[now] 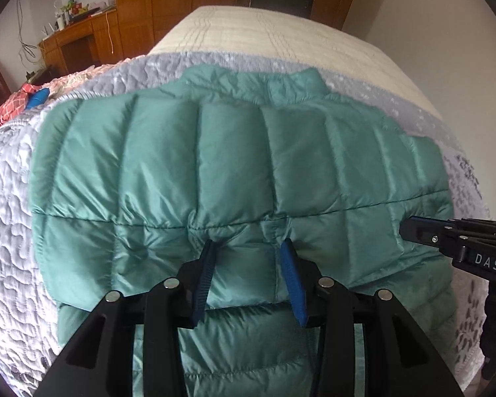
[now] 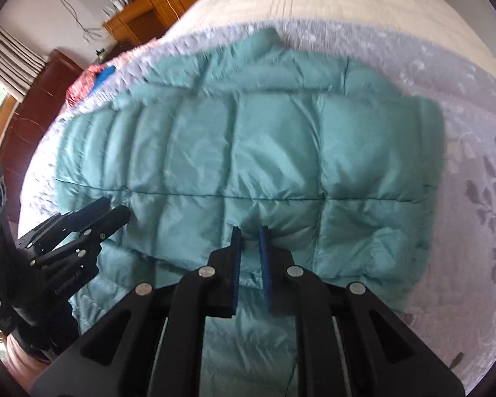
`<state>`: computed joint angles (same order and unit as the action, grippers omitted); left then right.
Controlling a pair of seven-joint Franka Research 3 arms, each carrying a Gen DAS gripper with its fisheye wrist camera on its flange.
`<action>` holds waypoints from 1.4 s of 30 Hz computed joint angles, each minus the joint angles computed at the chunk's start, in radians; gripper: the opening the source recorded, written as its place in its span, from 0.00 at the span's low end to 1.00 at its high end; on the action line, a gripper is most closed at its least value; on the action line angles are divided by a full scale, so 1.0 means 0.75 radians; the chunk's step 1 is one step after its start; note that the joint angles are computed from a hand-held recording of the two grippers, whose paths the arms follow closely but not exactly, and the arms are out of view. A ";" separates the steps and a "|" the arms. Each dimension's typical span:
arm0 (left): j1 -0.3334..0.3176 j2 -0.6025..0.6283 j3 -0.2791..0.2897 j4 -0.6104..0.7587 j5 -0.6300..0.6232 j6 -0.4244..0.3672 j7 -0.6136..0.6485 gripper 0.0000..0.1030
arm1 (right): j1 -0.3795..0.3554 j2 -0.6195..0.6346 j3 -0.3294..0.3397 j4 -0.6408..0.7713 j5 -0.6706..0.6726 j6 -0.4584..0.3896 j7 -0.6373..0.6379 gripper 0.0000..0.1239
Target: Fold large clothes
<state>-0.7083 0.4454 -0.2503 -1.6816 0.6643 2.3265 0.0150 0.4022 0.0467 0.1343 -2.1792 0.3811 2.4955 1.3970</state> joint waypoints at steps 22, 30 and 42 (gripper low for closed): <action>-0.024 -0.186 -0.016 -0.162 0.017 -0.057 -0.075 0.50 | -0.039 -0.338 -0.055 -0.304 0.485 0.056 -0.420 0.29; 0.021 -0.650 -0.212 -0.621 -0.213 -0.160 -0.206 0.65 | -0.131 -0.876 -0.148 -0.695 0.307 -0.137 -0.380 0.41; -0.068 -0.780 -0.352 -0.843 -0.584 -0.108 -0.361 0.65 | -0.297 -1.360 -0.213 -1.013 0.083 -0.508 -0.283 0.49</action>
<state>-0.7593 -0.1400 -0.5147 -2.3135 0.2262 2.2458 -0.2559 0.1791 -0.9729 -0.0254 -2.9386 0.4434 2.1144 1.1849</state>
